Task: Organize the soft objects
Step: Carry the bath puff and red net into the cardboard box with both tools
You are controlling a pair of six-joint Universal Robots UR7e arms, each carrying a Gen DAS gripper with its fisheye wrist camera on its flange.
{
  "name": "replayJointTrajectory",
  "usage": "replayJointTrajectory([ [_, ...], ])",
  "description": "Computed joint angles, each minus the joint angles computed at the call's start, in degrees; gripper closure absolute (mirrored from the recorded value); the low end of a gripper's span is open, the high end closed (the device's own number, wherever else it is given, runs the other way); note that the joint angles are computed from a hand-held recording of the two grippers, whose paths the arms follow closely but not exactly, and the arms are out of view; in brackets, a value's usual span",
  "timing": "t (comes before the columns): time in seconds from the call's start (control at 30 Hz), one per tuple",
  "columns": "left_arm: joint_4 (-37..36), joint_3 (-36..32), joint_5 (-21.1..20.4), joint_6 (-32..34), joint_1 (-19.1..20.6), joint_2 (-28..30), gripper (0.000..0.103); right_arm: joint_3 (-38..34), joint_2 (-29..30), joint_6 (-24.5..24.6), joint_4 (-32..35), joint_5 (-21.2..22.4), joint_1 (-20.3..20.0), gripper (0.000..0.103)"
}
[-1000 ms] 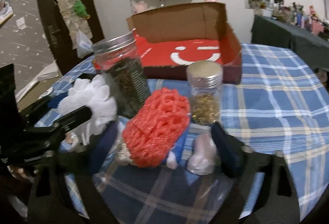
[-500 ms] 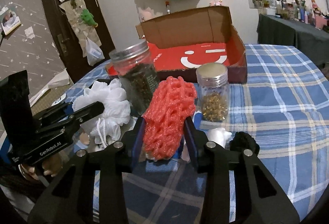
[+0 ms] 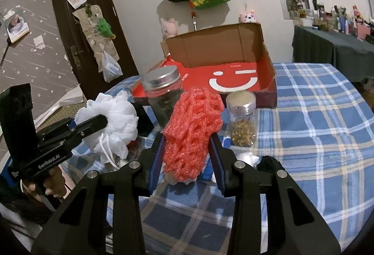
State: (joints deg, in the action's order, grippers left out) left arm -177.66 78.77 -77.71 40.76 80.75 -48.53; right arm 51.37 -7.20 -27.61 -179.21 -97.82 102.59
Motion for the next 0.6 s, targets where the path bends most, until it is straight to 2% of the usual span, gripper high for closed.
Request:
replayJointTrajectory([
  [0.33,-0.4,-1.6,-1.2,-0.3,-0.4,-1.4,0.074,-0.3,-1.2,-1.5,-1.0,1.3,0.7,0.067],
  [0.5,-1.3,-4.7,-1.4,1.6,-0.9,-0.5,0.074,-4.4,-0.4,-3.5,0.9,1.5,1.3,0.067],
  [0.6,-0.3,-8.0,-1.6,3.2,-1.3,0.7,0.074,-9.4,1.1,-4.7,4.1,1.2,1.7,0.067],
])
